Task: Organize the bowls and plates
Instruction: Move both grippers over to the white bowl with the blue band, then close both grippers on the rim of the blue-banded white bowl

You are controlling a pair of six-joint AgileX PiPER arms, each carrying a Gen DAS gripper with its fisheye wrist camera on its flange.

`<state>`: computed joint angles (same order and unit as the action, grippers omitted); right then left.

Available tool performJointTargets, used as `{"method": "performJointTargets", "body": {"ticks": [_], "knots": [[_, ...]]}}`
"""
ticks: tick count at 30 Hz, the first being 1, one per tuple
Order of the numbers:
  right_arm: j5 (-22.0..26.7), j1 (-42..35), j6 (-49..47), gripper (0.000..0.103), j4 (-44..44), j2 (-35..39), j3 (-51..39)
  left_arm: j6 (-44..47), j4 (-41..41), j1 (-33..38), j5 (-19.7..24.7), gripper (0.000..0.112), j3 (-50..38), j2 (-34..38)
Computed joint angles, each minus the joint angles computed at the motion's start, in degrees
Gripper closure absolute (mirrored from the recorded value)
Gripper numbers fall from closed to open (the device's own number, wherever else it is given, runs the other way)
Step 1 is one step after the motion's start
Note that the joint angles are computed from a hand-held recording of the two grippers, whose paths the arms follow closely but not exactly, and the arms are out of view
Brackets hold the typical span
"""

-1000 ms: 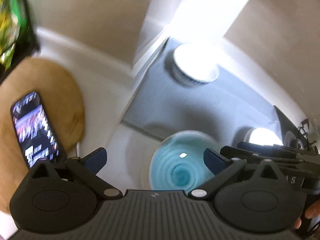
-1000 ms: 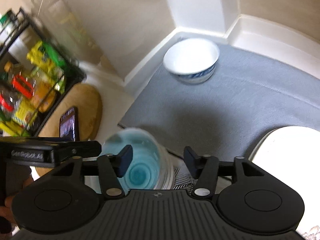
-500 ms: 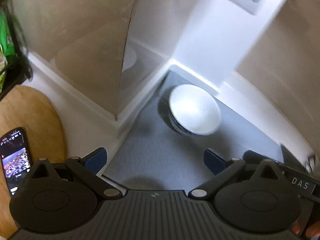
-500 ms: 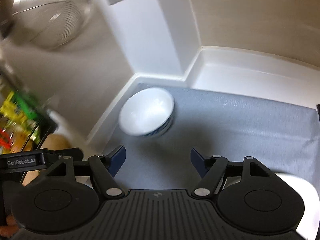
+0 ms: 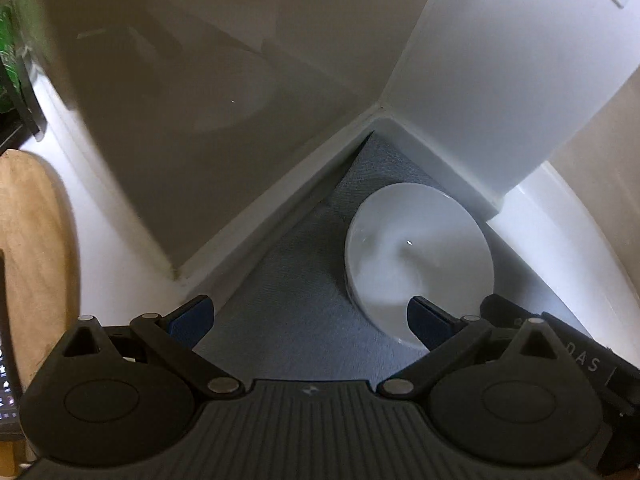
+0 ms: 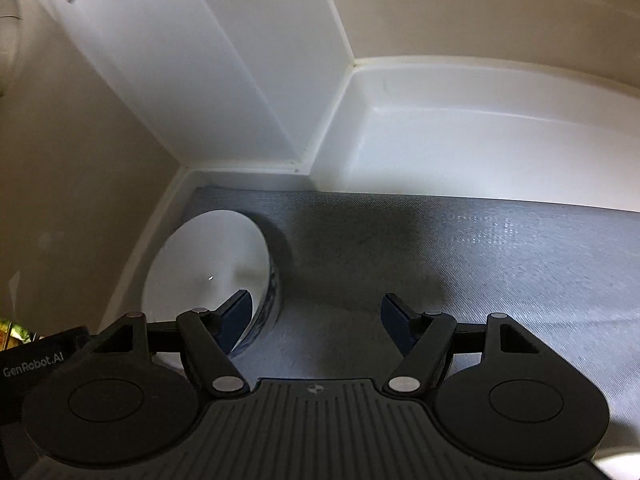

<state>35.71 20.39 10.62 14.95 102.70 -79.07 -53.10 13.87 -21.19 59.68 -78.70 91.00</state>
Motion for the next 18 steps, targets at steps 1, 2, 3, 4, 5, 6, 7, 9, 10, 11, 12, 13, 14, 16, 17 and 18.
{"method": "performJointTargets", "body": {"ticks": [1,2,3,4,5,6,7,9,10,11,12,13,14,16,17,18], "knots": [[0.0,-0.1,-0.6,0.03,0.5,0.8,-0.5,-0.1,0.1,0.2,0.0,0.009,-0.5,0.9],[-0.1,-0.1,-1.2,0.03,0.8,1.3,-0.9,-0.2,0.1,0.3,0.1,0.009,-1.1,1.6],[0.0,0.0,-1.6,0.03,0.9,2.0,-1.4,-0.1,0.2,0.5,0.1,0.009,-1.5,2.3],[0.0,0.0,-2.1,0.03,1.1,2.7,-2.0,-0.2,0.4,0.7,0.1,0.009,-2.0,3.0],[-0.1,0.0,-2.5,0.03,1.3,3.1,-2.4,-0.2,0.4,0.8,0.2,0.009,-2.4,3.6],[-0.1,0.1,-2.7,0.03,1.4,3.8,-3.0,0.0,0.1,1.1,0.2,0.009,-2.7,4.2],[0.0,0.1,-2.9,0.03,1.5,4.5,-3.7,0.4,-0.1,1.4,0.2,0.009,-3.1,4.8],[0.1,0.2,-3.8,0.03,1.8,5.4,-4.5,1.5,-1.2,2.2,0.2,0.009,-3.9,5.9],[0.2,0.4,-4.1,0.03,1.6,6.0,-4.9,1.9,-1.6,2.3,0.4,0.009,-4.1,6.3],[0.1,0.5,-4.5,0.032,1.7,6.7,-5.4,2.4,-2.0,2.6,0.6,0.009,-4.5,6.9],[0.1,0.5,-5.0,0.035,1.9,7.8,-6.3,2.8,-2.3,2.9,0.7,0.009,-5.0,7.5],[0.2,0.4,-5.9,0.039,2.5,8.4,-6.7,3.2,-2.6,3.1,0.7,0.009,-5.4,8.2],[0.2,0.4,-6.6,0.042,3.0,8.9,-7.0,3.6,-2.9,3.3,0.8,0.009,-5.8,8.7],[-0.3,0.3,-8.6,0.052,4.1,9.4,-7.0,4.0,-3.2,3.6,0.8,0.009,-6.6,9.9],[-0.7,0.3,-9.6,0.054,4.8,9.4,-6.8,3.9,-3.3,3.8,0.6,0.009,-6.6,10.3],[-1.0,0.1,-11.1,0.059,6.0,9.4,-6.6,4.0,-3.5,3.9,0.4,0.009,-6.6,10.5]]}}
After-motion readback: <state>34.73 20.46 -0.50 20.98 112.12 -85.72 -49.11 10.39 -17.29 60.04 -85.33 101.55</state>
